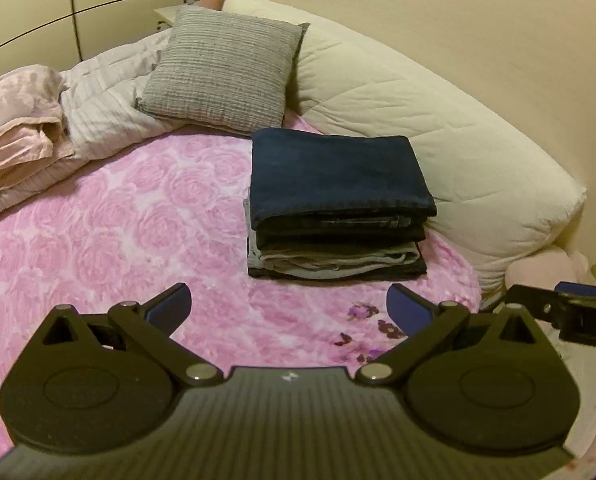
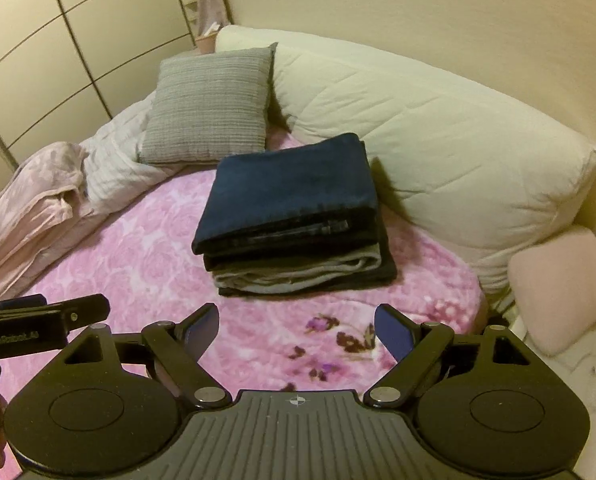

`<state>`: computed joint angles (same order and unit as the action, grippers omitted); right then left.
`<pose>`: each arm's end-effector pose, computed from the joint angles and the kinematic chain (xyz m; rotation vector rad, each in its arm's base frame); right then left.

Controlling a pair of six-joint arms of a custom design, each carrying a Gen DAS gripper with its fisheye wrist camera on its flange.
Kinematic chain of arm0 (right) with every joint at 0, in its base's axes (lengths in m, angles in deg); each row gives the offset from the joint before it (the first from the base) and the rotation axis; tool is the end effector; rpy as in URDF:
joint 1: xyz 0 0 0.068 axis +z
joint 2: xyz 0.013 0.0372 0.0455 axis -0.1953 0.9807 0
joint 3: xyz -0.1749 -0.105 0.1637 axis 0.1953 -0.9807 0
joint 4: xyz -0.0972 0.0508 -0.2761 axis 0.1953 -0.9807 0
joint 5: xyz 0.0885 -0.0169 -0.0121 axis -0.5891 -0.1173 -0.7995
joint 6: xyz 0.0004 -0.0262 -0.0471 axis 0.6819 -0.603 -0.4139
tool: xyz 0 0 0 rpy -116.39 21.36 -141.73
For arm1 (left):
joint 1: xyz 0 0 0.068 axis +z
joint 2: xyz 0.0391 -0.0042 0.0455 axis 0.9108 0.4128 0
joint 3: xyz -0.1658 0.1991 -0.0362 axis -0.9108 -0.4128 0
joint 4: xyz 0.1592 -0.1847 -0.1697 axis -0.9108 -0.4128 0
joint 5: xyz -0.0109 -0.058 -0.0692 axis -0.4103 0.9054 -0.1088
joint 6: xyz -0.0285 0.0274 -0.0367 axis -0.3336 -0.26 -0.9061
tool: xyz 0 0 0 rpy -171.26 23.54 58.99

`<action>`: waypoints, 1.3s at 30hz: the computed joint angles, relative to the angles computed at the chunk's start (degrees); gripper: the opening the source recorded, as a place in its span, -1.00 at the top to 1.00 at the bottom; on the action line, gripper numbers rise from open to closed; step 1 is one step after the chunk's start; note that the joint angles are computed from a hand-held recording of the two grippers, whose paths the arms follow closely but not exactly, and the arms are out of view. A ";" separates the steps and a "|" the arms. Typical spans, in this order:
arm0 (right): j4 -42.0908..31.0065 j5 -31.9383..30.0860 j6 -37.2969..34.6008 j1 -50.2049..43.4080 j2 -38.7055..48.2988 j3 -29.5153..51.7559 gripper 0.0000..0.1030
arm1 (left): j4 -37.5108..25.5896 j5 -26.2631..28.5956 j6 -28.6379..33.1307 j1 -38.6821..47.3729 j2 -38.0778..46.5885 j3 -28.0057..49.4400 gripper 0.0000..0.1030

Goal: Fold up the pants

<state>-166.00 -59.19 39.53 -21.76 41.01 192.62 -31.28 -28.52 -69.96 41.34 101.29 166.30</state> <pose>0.2540 -0.0390 0.4805 0.1639 2.4414 0.2065 0.3260 -0.1442 0.4219 0.1848 2.4447 -0.2073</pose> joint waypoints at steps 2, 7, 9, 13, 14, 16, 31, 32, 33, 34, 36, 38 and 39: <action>-0.67 -1.19 -2.62 -1.57 1.06 1.10 -0.60 | -0.49 -1.40 -1.35 -1.36 0.39 0.65 -0.98; -1.97 -3.46 -6.87 -4.34 3.09 2.82 -0.60 | -1.62 -4.41 -3.79 -4.23 0.99 1.50 -0.98; -2.80 -3.94 -8.14 -4.93 3.74 3.51 -0.60 | -1.97 -5.14 -4.35 -4.92 1.09 1.55 -0.98; -3.92 -3.89 -9.48 -5.40 4.06 3.84 -0.60 | -2.35 -6.58 -4.90 -6.04 0.92 1.14 -0.98; -3.99 -3.98 -9.56 -5.56 3.96 3.70 -0.60 | -2.41 -6.78 -4.98 -6.27 0.90 1.02 -0.98; -4.15 -4.29 -9.67 -5.93 3.76 3.48 -0.60 | -2.55 -7.08 -5.13 -6.72 0.99 0.98 -0.98; -4.25 -4.95 -11.33 -8.46 1.96 1.25 -0.60 | -1.93 -7.18 -6.85 -9.64 1.49 1.03 -0.99; -4.18 -4.93 -11.43 -8.52 1.94 1.25 -0.60 | -2.03 -7.35 -6.89 -9.87 1.56 1.14 -0.99; -4.09 -4.95 -11.53 -8.58 1.83 1.14 -0.60 | -2.15 -7.61 -6.67 -10.03 1.62 1.29 -0.99; -4.04 -4.98 -11.56 -8.63 1.76 1.08 -0.60 | -2.22 -7.80 -6.52 -10.19 1.65 1.36 -0.99; -3.91 -5.11 -11.58 -8.70 1.75 0.96 -0.60 | -2.42 -7.81 -6.58 -10.33 1.80 1.52 -0.99; -3.89 -5.05 -11.67 -8.63 1.76 0.91 -0.60 | -2.62 -8.12 -6.50 -10.45 1.92 1.66 -0.99; -3.87 -5.14 -11.81 -8.66 1.78 0.88 -0.60 | -2.77 -8.38 -6.48 -10.53 2.21 1.99 -0.99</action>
<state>-169.86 -64.33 27.72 -30.42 42.78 193.50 -34.05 -36.90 -76.44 30.81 103.50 168.28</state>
